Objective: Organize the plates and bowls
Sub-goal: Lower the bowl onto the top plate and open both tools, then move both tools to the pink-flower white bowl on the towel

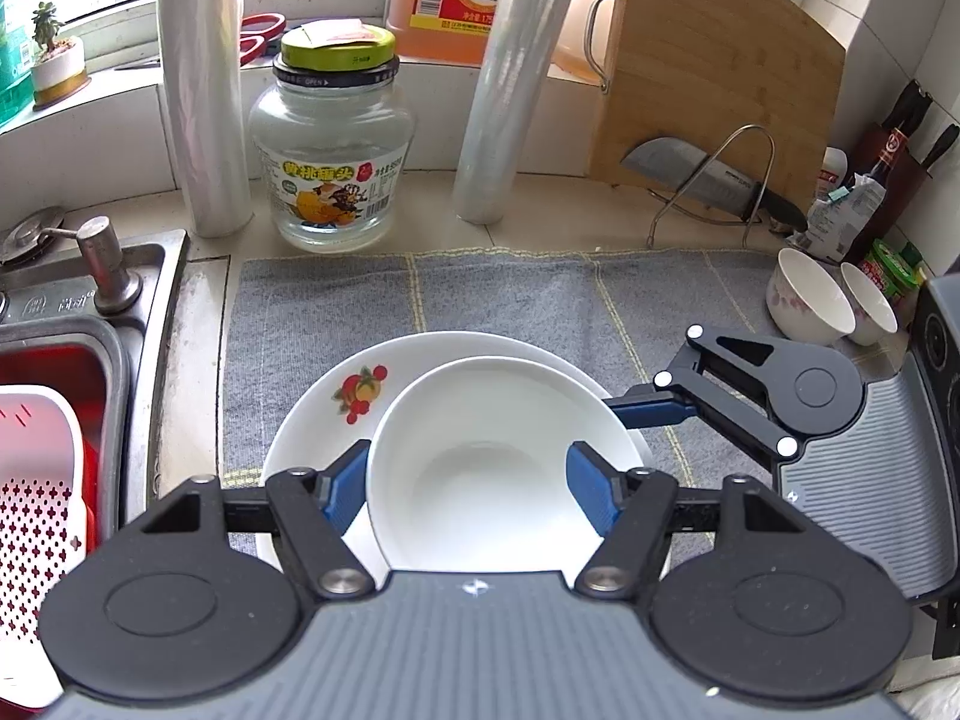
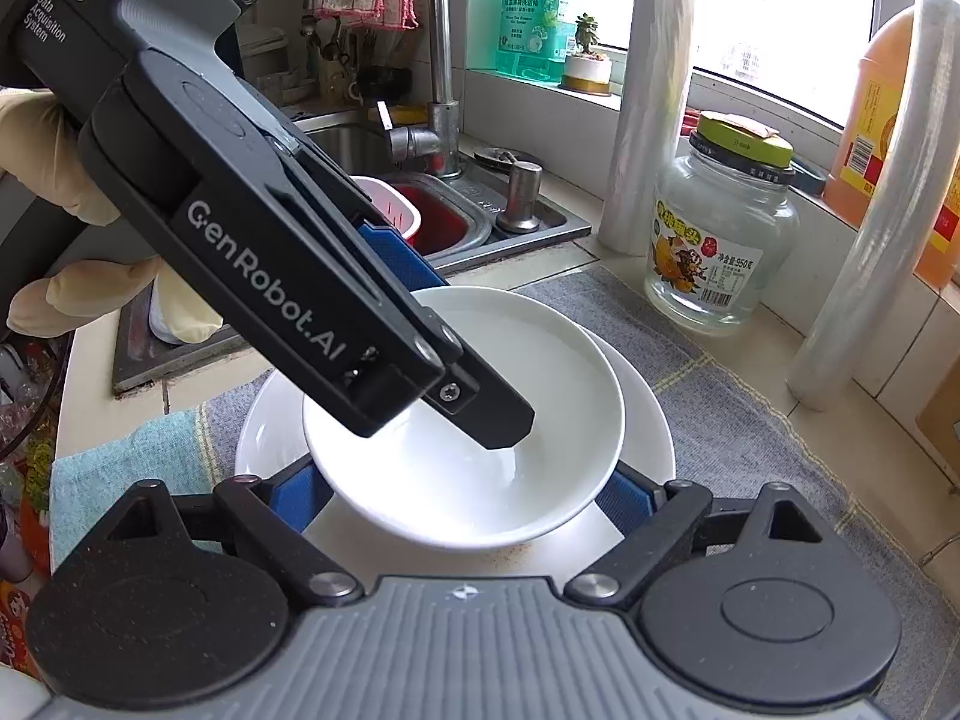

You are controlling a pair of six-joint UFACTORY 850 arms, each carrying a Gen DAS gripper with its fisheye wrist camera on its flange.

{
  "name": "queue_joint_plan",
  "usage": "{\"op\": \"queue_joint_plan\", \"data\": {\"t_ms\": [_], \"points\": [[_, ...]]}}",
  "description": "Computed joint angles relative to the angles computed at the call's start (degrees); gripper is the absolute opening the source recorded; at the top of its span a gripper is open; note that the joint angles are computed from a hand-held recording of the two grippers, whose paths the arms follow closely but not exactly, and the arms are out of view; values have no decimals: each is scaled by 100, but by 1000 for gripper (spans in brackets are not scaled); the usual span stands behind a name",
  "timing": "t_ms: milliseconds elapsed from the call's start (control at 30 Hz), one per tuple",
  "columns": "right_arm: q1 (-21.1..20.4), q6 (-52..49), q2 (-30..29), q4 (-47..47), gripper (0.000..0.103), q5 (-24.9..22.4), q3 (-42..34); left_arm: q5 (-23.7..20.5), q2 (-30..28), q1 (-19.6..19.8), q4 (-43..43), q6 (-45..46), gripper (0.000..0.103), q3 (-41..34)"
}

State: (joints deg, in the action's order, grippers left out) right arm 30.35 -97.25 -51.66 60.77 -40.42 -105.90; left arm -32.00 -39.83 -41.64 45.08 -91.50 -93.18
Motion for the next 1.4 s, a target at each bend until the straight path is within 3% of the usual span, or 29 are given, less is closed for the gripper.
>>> {"op": "queue_joint_plan", "data": {"t_ms": [233,333,500,667,800,1067,1267,1400], "points": [[12,-50,17,22,95,36,39,-21,-1,-23,103,-130,69,46],[5,-190,48,146,103,44,99,-153,-14,-70,336,-329,81,62],[-38,-100,79,80,103,-11,143,-497,0,-181,836,-781,95,84],[-174,-390,384,352,103,84,572,-954,-48,-376,1243,-1156,100,-56],[-367,-951,797,860,103,317,1133,-1074,-100,-547,1758,-1663,101,-163],[-874,-1402,1408,1631,103,1052,1990,-1611,-935,-849,1995,-1039,102,-1543],[-1339,-1642,1650,2342,103,1531,2400,-1343,-1777,-884,1649,-462,102,-2872],[-1556,-2565,1727,3331,103,1913,2625,-1262,-2548,-877,1130,128,102,-4124]]}}
